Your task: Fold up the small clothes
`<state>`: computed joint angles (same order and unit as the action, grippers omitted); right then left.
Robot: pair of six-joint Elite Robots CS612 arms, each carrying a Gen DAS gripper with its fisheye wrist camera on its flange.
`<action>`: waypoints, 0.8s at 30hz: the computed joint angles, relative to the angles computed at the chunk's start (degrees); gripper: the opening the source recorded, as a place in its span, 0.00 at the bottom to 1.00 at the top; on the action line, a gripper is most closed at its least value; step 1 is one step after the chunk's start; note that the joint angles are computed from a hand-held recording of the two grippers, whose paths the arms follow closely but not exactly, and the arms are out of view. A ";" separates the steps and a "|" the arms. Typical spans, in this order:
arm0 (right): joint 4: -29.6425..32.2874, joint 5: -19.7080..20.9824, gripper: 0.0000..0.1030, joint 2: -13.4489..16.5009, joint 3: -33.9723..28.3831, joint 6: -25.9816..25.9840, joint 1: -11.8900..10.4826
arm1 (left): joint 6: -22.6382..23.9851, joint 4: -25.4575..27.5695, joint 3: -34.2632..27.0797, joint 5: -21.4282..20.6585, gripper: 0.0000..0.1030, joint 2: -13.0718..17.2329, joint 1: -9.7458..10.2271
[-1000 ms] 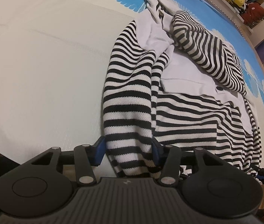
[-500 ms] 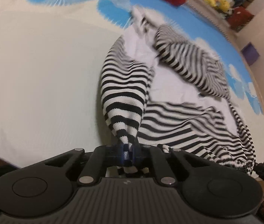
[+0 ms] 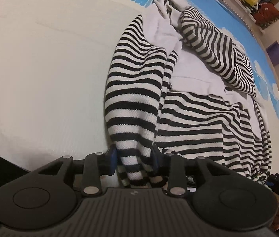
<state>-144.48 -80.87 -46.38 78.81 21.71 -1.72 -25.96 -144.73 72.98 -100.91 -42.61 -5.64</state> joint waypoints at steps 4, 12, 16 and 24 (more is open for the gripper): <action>-0.69 0.69 0.12 -0.04 0.21 -0.69 -0.09 | 2.55 -0.75 0.45 0.00 0.12 -0.23 -0.17; -6.74 1.78 0.07 -1.02 1.84 0.62 -0.37 | 3.65 -7.65 2.78 1.70 0.08 -1.68 -0.33; -7.06 1.65 0.08 -0.92 1.71 -0.59 -0.34 | 2.62 -3.85 1.92 0.88 0.20 -1.31 -0.19; -0.26 0.51 0.22 -0.57 0.68 -2.17 -0.06 | 2.31 -2.01 1.56 -0.28 0.16 -0.74 0.01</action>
